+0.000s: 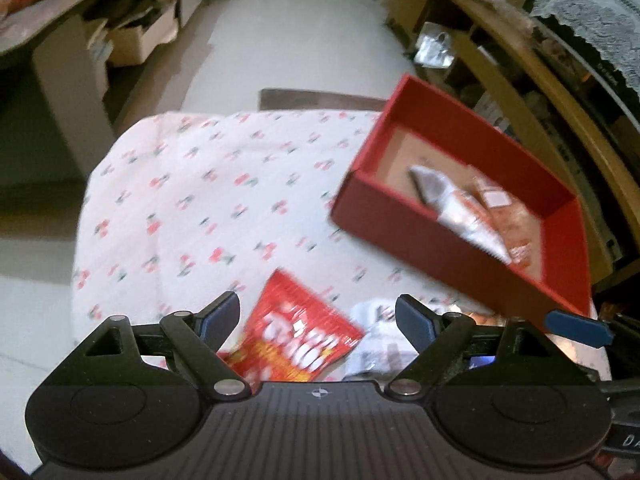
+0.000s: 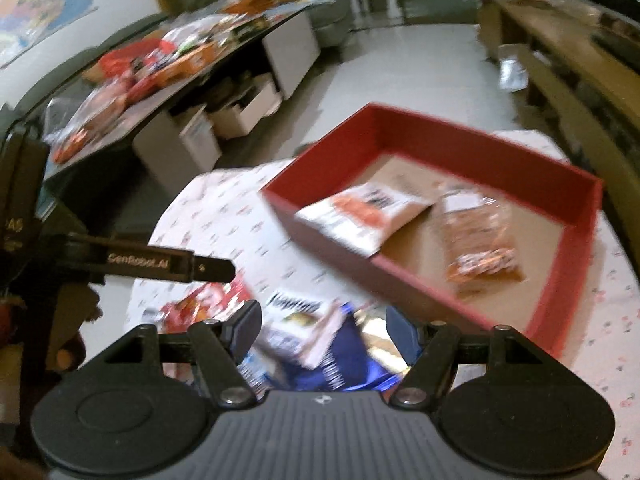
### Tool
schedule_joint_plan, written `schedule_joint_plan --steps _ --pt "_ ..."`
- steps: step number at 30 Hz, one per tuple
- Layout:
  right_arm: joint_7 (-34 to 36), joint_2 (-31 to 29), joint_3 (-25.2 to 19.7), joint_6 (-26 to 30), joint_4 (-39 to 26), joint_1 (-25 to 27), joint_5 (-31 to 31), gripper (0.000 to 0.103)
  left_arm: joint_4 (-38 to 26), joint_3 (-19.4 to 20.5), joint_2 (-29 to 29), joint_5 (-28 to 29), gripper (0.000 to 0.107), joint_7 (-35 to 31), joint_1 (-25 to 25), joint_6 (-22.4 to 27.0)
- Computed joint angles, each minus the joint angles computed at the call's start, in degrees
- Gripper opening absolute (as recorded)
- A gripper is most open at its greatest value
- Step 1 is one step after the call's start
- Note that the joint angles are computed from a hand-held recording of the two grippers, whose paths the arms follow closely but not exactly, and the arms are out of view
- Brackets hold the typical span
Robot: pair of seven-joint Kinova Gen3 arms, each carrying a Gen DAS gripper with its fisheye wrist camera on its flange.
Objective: Organize snacks
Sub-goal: 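Move both tools back to the snack pile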
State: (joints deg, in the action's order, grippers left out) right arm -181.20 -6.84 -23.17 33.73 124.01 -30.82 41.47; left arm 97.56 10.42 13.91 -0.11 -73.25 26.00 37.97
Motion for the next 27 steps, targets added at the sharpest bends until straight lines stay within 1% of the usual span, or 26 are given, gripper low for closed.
schedule_joint_plan --steps 5,9,11,13,16,20,22,24,25,26,27 --pt "2.0 2.4 0.9 0.0 -1.2 -1.6 -1.4 0.082 3.0 -0.5 -2.0 0.1 0.089 0.1 -1.0 0.5" --pt "2.3 2.6 1.9 0.2 -1.2 -2.4 -2.6 0.082 1.9 -0.4 -0.5 -1.5 0.089 0.7 -0.4 1.7" --pt "2.6 2.4 2.1 0.4 -1.0 -2.6 -3.2 0.083 1.0 -0.1 0.5 -2.1 0.089 -0.3 -0.1 2.6" --pt "3.7 2.4 2.6 0.4 -0.9 -2.5 -4.6 0.083 -0.3 0.0 1.8 -3.9 0.089 -1.3 1.1 3.4" --pt "5.7 2.2 3.3 -0.4 -0.6 -2.0 -7.0 0.083 -2.2 -0.8 4.0 -9.0 0.09 -1.0 4.4 4.9" --pt "8.2 1.9 4.0 -1.4 -0.3 -1.0 -9.4 0.083 -3.3 -0.9 6.4 -10.6 0.09 -2.2 6.1 6.6" --pt "8.7 1.3 4.2 -1.6 -0.1 -0.1 -10.3 0.083 -3.3 -1.7 7.0 -12.3 0.088 -1.1 7.7 7.0" --pt "8.0 0.8 3.8 -1.3 0.1 0.8 -10.1 0.084 -2.5 -1.4 6.3 -12.0 0.082 -1.6 7.5 6.4" --pt "7.5 0.6 3.5 -1.2 0.2 1.2 -9.9 0.084 -2.3 -1.1 5.9 -11.4 0.074 -2.2 7.2 6.4" --pt "7.5 0.4 3.4 -1.1 0.3 1.5 -10.1 0.084 -1.8 -1.0 5.4 -11.1 0.069 -2.2 7.0 6.2" --pt "7.5 0.3 3.1 -1.0 0.4 1.7 -10.1 0.084 -1.6 -1.0 5.1 -10.8 0.066 -2.1 7.0 6.2"
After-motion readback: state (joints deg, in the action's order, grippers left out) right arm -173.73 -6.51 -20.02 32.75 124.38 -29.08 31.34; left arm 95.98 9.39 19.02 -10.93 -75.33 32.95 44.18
